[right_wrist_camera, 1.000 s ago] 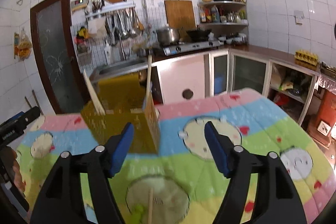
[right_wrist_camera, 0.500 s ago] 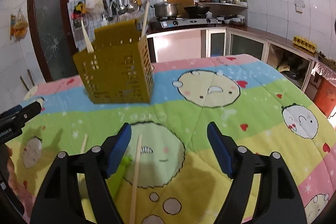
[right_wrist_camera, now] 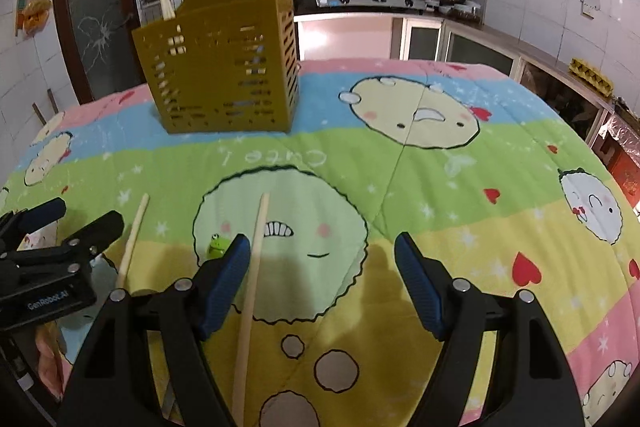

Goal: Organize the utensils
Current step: 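Move the left tool onto a wooden chopstick while the right tool approaches another chopstick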

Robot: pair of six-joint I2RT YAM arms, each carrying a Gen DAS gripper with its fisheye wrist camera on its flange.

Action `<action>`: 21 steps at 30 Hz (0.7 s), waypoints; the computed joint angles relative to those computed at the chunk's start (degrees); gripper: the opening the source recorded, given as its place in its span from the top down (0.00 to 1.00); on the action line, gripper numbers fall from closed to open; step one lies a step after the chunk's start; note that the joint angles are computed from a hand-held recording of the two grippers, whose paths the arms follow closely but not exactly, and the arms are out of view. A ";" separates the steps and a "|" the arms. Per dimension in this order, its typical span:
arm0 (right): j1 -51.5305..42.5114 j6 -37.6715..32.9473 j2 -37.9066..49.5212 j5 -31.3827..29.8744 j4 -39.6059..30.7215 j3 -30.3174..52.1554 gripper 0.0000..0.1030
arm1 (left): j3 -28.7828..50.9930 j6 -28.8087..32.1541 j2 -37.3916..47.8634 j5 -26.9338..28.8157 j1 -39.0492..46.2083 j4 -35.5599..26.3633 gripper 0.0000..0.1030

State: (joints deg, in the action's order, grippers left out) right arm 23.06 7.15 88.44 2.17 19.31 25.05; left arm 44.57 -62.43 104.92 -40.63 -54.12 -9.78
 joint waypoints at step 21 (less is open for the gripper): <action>0.35 0.86 3.00 -1.22 -5.02 3.07 0.28 | 7.08 0.66 6.12 5.36 2.45 -7.14 0.05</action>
